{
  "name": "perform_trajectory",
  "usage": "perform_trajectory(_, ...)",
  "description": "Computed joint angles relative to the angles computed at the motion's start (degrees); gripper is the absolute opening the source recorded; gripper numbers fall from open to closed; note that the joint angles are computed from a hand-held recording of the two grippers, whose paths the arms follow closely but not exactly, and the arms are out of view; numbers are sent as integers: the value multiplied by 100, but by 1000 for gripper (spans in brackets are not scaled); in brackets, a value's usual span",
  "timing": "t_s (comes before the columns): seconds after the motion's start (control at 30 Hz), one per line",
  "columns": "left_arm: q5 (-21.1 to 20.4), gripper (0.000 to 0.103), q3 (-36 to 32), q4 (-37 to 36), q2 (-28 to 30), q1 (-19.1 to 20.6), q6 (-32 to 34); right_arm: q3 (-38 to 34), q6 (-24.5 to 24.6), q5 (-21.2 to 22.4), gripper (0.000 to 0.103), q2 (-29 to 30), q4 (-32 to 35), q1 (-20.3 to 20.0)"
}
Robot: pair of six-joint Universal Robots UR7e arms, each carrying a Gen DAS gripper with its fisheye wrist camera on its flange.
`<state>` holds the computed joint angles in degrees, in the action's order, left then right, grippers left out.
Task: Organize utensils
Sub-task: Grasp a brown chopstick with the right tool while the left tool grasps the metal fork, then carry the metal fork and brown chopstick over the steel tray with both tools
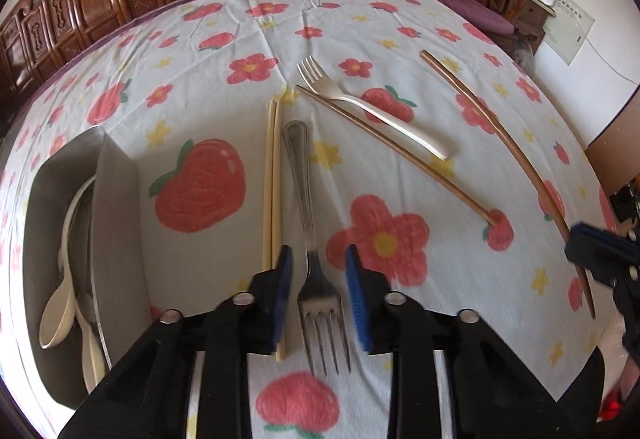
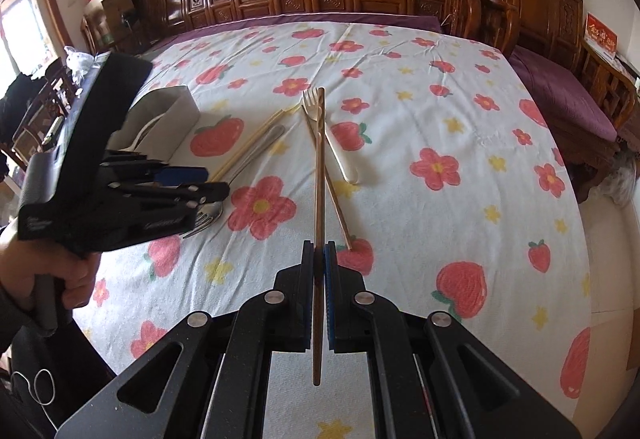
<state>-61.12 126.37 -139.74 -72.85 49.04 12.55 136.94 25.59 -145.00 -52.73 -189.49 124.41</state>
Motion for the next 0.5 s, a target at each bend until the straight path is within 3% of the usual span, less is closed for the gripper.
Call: perform_trajectory(0.5,302,19,-207,1,431,16,-231,-24,-43,26,6,-12,-44,45)
